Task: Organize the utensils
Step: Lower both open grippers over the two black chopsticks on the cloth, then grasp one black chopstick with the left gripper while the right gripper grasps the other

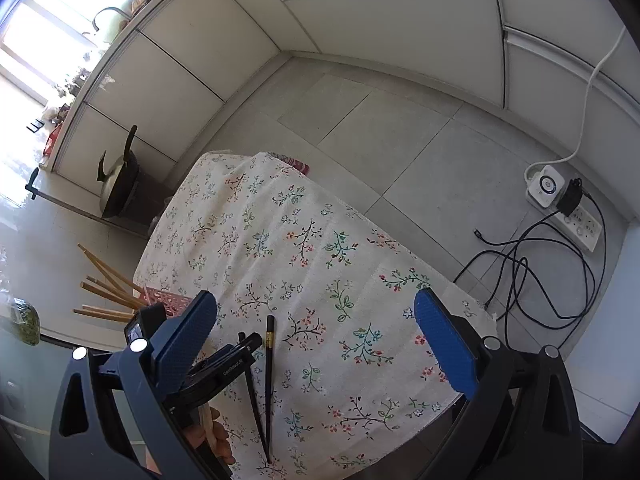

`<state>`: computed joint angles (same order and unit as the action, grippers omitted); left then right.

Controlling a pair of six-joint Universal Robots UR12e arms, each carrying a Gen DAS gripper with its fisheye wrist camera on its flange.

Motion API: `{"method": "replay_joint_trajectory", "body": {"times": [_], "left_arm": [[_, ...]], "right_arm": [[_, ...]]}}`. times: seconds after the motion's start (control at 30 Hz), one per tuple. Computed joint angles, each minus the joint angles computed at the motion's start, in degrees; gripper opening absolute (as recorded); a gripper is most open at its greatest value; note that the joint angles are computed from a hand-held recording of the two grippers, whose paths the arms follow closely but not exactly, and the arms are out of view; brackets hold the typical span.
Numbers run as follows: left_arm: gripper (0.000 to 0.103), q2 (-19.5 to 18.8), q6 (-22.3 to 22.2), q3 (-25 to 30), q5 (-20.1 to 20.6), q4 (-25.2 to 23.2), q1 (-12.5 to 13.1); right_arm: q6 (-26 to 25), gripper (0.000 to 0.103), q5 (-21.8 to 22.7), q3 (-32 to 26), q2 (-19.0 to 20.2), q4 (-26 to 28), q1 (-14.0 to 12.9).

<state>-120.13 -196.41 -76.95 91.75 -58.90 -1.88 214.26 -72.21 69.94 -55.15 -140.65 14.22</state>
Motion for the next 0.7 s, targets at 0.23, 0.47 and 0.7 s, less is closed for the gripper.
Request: {"method": "replay_joint_trajectory", "body": {"times": [0.23, 0.47, 0.7], "left_arm": [[0.006, 0.98, 2.72, -1.66, 1.23, 1.60, 0.06], [0.006, 3.33, 3.93, -5.37, 1.91, 5.76, -0.20], [0.006, 9.58, 6.90, -11.82, 4.20, 12.25, -0.93]], "right_arm": [[-1.16, 0.096, 0.55, -1.17, 0.68, 1.94, 0.31], [-2.72, 0.096, -0.43, -3.14, 2.05, 5.59, 1.12], [-7.64, 0.096, -2.63, -9.66, 6.08, 14.05, 3.48]]}}
